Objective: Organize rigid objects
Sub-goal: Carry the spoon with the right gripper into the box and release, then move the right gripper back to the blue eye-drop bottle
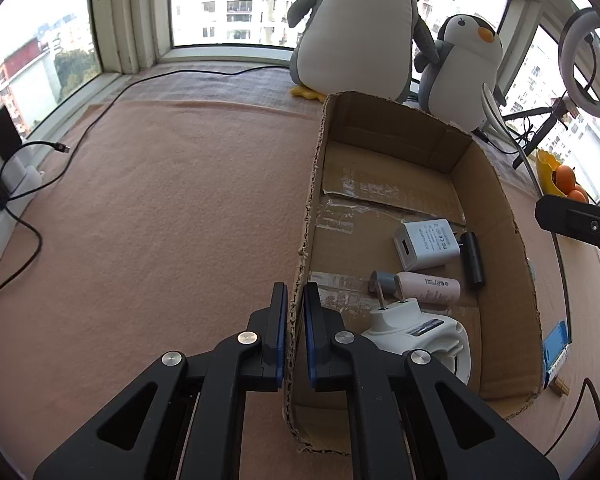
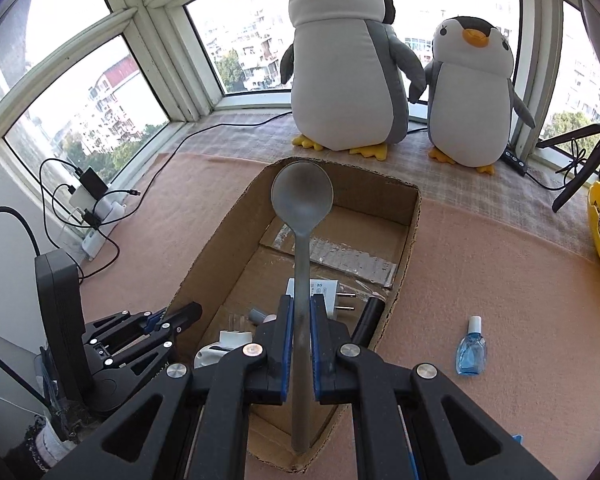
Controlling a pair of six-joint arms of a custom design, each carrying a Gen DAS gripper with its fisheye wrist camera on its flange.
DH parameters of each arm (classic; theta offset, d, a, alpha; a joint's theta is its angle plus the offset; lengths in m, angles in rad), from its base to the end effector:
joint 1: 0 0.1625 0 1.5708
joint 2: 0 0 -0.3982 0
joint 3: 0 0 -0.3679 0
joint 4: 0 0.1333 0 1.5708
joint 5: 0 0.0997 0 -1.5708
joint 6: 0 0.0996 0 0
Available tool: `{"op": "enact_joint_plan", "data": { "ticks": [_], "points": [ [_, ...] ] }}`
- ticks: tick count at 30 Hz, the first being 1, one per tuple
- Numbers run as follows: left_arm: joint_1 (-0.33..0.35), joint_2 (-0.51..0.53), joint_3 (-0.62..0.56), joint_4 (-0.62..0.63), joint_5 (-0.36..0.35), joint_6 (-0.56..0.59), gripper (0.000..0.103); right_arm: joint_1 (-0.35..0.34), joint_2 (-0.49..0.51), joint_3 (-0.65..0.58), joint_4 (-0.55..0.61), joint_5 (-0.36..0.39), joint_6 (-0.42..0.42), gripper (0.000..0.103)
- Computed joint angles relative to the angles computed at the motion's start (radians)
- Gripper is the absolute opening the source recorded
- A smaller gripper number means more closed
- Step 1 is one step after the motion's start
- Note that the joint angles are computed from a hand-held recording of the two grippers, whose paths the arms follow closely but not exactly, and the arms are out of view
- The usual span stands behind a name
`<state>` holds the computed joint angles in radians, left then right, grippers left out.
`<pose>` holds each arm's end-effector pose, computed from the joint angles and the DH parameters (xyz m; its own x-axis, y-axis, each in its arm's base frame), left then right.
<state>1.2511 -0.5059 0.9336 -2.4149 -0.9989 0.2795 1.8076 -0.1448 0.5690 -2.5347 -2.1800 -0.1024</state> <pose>-0.0763 -0.8260 0.1666 -0.7541 0.2938 -0.5874 0.5155 0.8189 -0.2522 0.2752 -0.8150 0.0497 -0.8411 0.0077 0.5408 -0.2887 0.8391 -0.4610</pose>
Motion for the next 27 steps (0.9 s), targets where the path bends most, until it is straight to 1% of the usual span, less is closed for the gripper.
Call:
{"op": "enact_joint_plan", "data": {
  "ticks": [3,5,6,7,8,10,14,19,27],
  "points": [
    [0.000,0.000,0.001,-0.002,0.000,0.000,0.007,-0.002,0.017,-0.030,0.027,0.004,-0.003,0.007],
    [0.000,0.000,0.001,-0.002,0.000,0.000,0.007,-0.001,0.022,-0.037,0.024,0.005,-0.012,0.008],
    [-0.001,0.000,0.002,-0.003,0.001,0.000,0.007,-0.001,0.023,-0.039,0.025,0.006,-0.017,0.010],
    [0.000,0.000,0.002,-0.002,0.000,0.000,0.007,0.000,0.025,-0.040,0.019,0.003,-0.022,0.020],
    [0.000,0.000,0.002,-0.002,0.000,0.000,0.007,0.001,0.024,-0.035,0.004,-0.002,-0.029,0.038],
    [0.000,-0.001,0.002,-0.002,0.000,0.001,0.007,0.003,0.015,-0.009,-0.039,-0.001,-0.048,0.056],
    [0.000,-0.001,0.001,-0.002,0.003,0.002,0.007,0.005,-0.003,0.023,-0.074,-0.006,-0.062,0.057],
    [-0.001,-0.002,0.002,-0.002,0.007,0.002,0.007,0.001,-0.053,0.114,-0.134,0.009,-0.056,0.057],
    [-0.004,0.000,0.002,-0.003,0.015,0.005,0.007,-0.001,-0.137,0.269,-0.244,-0.018,-0.087,0.057]
  ]
}}
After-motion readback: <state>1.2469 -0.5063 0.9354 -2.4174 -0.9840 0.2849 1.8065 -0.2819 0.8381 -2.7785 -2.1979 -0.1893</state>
